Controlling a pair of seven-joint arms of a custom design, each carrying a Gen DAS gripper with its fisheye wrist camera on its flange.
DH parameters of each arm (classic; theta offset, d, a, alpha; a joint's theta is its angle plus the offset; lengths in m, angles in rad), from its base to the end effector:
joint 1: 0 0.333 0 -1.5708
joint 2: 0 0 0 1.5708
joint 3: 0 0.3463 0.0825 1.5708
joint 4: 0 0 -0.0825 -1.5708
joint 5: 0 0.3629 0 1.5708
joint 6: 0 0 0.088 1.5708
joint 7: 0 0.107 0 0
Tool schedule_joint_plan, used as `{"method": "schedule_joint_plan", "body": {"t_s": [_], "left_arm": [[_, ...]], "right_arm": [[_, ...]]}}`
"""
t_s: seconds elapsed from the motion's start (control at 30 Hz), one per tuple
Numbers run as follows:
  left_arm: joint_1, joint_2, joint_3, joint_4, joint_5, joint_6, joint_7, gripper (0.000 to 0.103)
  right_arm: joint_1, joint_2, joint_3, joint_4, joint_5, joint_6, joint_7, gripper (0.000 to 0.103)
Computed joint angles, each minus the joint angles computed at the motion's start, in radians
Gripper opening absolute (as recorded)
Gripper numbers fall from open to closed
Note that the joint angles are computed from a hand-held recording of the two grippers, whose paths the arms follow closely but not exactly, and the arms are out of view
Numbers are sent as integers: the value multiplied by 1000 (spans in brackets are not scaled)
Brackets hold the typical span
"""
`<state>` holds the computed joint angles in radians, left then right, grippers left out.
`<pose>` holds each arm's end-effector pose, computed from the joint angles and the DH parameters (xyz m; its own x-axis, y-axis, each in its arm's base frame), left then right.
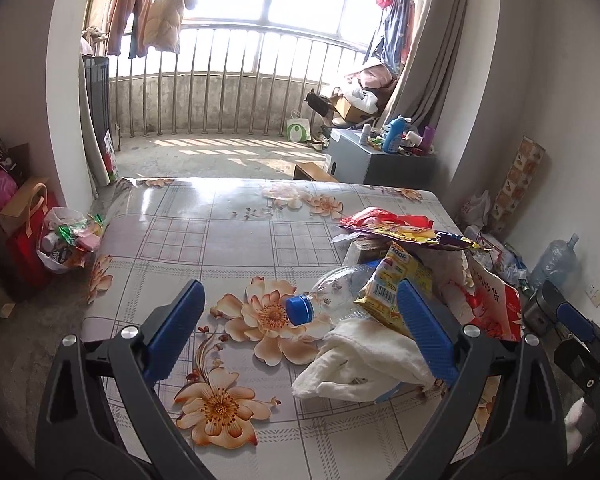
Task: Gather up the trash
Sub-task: 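Move both tools back to the table toward the red-white snack bag, then grasp the red-white snack bag with the right tool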
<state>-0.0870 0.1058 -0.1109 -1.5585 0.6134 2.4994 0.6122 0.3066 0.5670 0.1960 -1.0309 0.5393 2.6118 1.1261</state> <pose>0.6137 -0.1219 0.7096 0.3316 -0.9282 0.1686 -0.4942 -0.3231 -0.8071 0.6935 0.3018 0.6720 0.6210 -0.7432 -0.2492 -0.4766 -0.1056 -0.8727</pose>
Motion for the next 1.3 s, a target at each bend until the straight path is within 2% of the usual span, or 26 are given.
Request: {"method": "schedule_joint_plan", "body": {"t_s": [0.13,0.23,0.33,0.47,0.53,0.6,0.63,0.73,0.8,0.93,1.0,1.1,1.3], "left_arm": [[15,-43,3,-72,-20,29,-11,92],[23,-79,-2,-129,-12,51,-28,92],[30,-106,-10,-179,-18,72,-34,92],[39,-124,-15,-236,-83,127,-18,92],[41,-121,-16,-255,-134,164,25,92],[40,-110,-18,-261,-182,186,71,91],[40,-104,-19,-262,-211,201,99,83],[42,-75,-22,-250,-357,245,217,72],[46,-54,-28,-237,-455,277,293,69],[68,4,-56,-174,-653,323,468,64],[80,45,-74,-113,-719,312,545,63],[90,122,-90,4,-753,258,604,58],[93,282,-98,251,-740,63,608,46]], "right_arm": [[-28,-58,17,-105,32,55,-95,96],[-52,-107,21,-185,62,66,-154,96],[-60,-129,10,-218,74,24,-173,96],[-44,-119,-16,-206,51,-50,-133,96],[-36,-107,-21,-191,44,-69,-112,95],[-28,-97,-25,-182,37,-75,-92,90],[-23,-90,-27,-171,30,-79,-80,89],[-11,-64,-32,-128,7,-98,-50,84],[-1,-48,-40,-98,-17,-104,-25,79],[11,-34,-56,-68,-52,-71,28,76],[22,-26,-75,-53,-87,-44,66,75],[39,-7,-104,-27,-155,-26,122,74],[62,56,-151,73,-285,-60,221,69]]}}
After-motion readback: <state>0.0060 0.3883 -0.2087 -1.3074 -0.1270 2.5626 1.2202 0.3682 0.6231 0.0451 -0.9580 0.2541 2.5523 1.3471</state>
